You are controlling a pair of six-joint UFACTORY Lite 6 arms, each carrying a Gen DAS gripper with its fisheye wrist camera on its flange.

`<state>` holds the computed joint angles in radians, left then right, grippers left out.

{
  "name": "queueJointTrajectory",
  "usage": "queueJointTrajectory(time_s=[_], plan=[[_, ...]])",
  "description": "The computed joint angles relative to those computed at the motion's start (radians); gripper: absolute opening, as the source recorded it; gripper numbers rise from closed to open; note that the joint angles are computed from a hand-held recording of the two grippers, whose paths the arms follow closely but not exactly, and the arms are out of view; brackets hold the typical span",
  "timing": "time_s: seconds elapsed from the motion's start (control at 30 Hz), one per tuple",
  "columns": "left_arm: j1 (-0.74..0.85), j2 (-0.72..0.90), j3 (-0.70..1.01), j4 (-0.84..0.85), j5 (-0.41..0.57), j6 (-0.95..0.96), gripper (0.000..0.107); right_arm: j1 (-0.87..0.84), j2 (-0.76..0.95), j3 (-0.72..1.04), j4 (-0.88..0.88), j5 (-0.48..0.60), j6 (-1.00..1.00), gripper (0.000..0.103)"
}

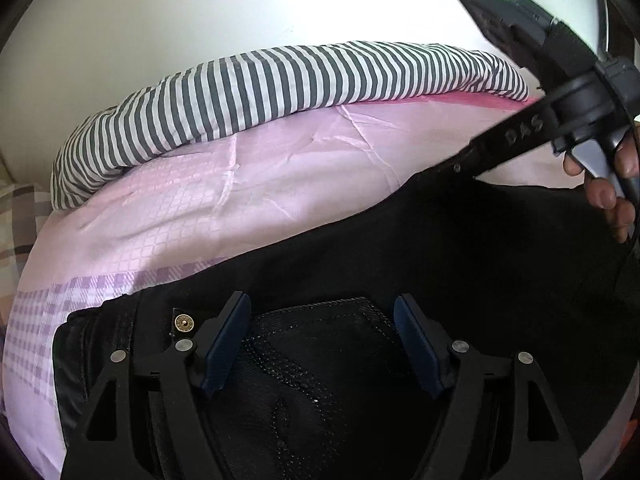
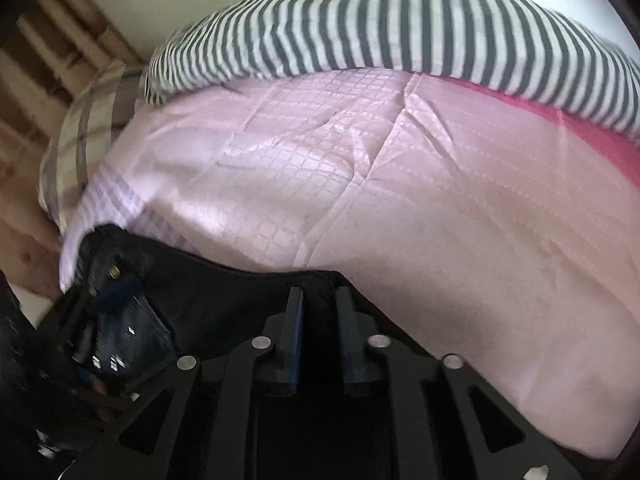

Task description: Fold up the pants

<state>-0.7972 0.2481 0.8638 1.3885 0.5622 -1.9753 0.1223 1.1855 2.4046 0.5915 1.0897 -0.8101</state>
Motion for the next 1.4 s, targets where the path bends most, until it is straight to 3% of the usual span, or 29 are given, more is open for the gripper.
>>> queueJointTrajectory(time_s=[0.13,0.37,0.47,0.63,0.83,0.93,1.13,1.27,1.4], plan=[[0.002,-0.059,-0.020,-0.066,-0.014,0.065,0.075,-0.038,-0.237,-0.331,0.070,-0.160,-0.113,0.022],[-0.010,-0.152,-0.076,-0.151,-0.061,0.117,0.075,-0.121,-0.464,-0.710,0.148,-0.223,-0.252,0.022],[0.005,-0.144,-0.080,-0.189,-0.067,0.136,0.075,-0.108,-0.488,-0.805,0.140,-0.326,-0.257,0.022],[0.004,-0.135,-0.078,-0.206,-0.040,0.160,0.075,-0.113,-0.443,-0.790,0.178,-0.426,-0.243,0.018],[-0.025,-0.132,-0.021,-0.315,-0.032,0.272,0.075,-0.210,-0.452,-0.789,0.297,-0.337,-0.292,0.023],[-0.071,-0.115,0.037,-0.327,-0.028,0.281,0.075,-0.336,-0.536,-0.865,0.364,-0.256,-0.370,0.031],[-0.166,0.031,0.241,-0.372,-0.022,0.366,0.075,-0.709,-0.605,-0.920,0.340,-0.117,-0.417,0.031],[-0.230,0.159,0.391,-0.413,-0.017,0.440,0.075,-0.952,-0.539,-0.848,0.293,-0.058,-0.383,0.031],[-0.260,0.241,0.499,-0.455,-0.010,0.489,0.075,-1.128,-0.382,-0.658,0.239,-0.022,-0.317,0.031]])
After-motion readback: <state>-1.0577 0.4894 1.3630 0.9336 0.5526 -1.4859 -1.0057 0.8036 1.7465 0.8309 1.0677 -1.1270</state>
